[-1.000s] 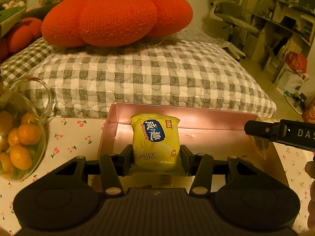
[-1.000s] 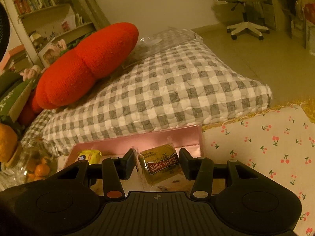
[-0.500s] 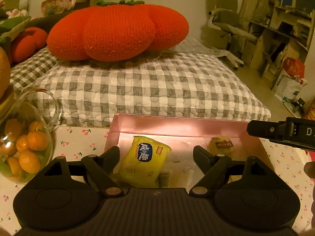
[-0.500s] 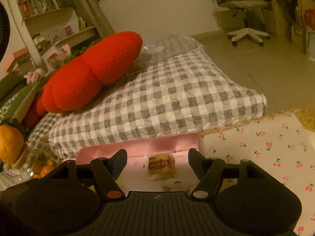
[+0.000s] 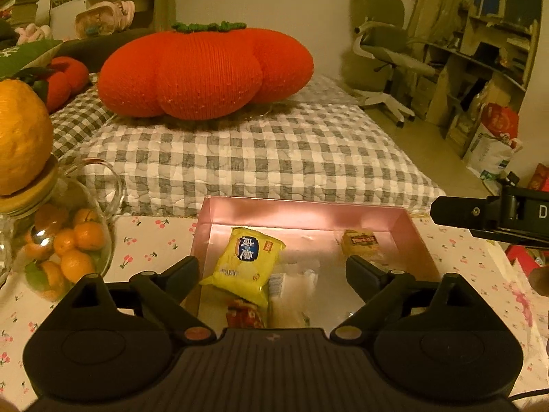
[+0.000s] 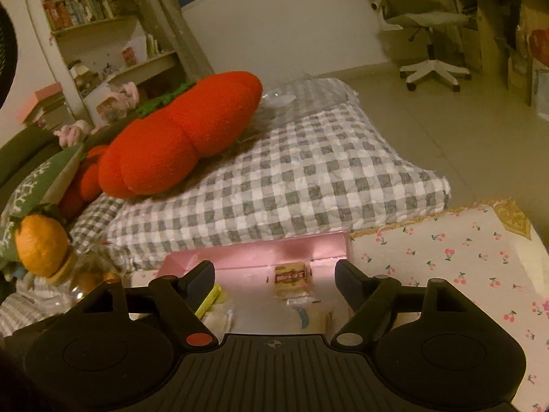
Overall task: Organize snacks
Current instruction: 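Open both grippers to drop the chip bag and pastry into the box, then withdraw both grippers from the box back over the remaining snacks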
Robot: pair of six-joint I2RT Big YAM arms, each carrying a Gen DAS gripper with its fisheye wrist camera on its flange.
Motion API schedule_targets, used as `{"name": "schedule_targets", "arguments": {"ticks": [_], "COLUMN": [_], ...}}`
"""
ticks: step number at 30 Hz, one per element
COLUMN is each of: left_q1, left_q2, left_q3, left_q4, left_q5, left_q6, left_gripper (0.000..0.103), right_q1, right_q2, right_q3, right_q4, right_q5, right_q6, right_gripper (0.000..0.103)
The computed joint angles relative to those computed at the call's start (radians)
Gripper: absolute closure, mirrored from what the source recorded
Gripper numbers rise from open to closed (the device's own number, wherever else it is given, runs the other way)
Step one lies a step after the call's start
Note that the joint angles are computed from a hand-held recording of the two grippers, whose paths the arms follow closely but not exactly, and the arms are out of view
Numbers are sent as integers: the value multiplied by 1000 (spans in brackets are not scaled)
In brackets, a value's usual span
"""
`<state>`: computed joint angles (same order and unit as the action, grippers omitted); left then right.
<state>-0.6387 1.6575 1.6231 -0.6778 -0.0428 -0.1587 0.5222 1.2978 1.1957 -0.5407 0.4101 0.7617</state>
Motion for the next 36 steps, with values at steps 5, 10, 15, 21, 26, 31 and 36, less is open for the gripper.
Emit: {"name": "schedule_targets", "arguments": {"ticks": [5,10,15,21,26,31,36], "left_q1": [-2,-2,1,7,8,14,13], "left_q2": [-41,-85,-126,-175,-213,-248,-279], "left_q3": [-32,-73,-116,-172,-216,-262,-307], "left_q4": [-20,-24,-18,-15,-24,-30,-26], "left_q5": [8,9,11,12,4,21,16], "left_q6": [-12,-20,-40,-46,-51,-81,-86], "left_gripper": [10,7,3,1,1,1,1], "right_q1": [35,70,107,152,190,227,255], "right_q2": [-34,-63,-89,-120,-136,-149,-156], "right_q3": [-7,-14,-24,-48,-62,-86,-116], "right_q4": [-31,-64,-91,-119,-149,-156,-152], "right_q5": [18,35,50,70,95,106,118], "right_q6": [-1,10,23,49,61,87,112], "right_gripper": [23,22,21,18,17,17,17]}}
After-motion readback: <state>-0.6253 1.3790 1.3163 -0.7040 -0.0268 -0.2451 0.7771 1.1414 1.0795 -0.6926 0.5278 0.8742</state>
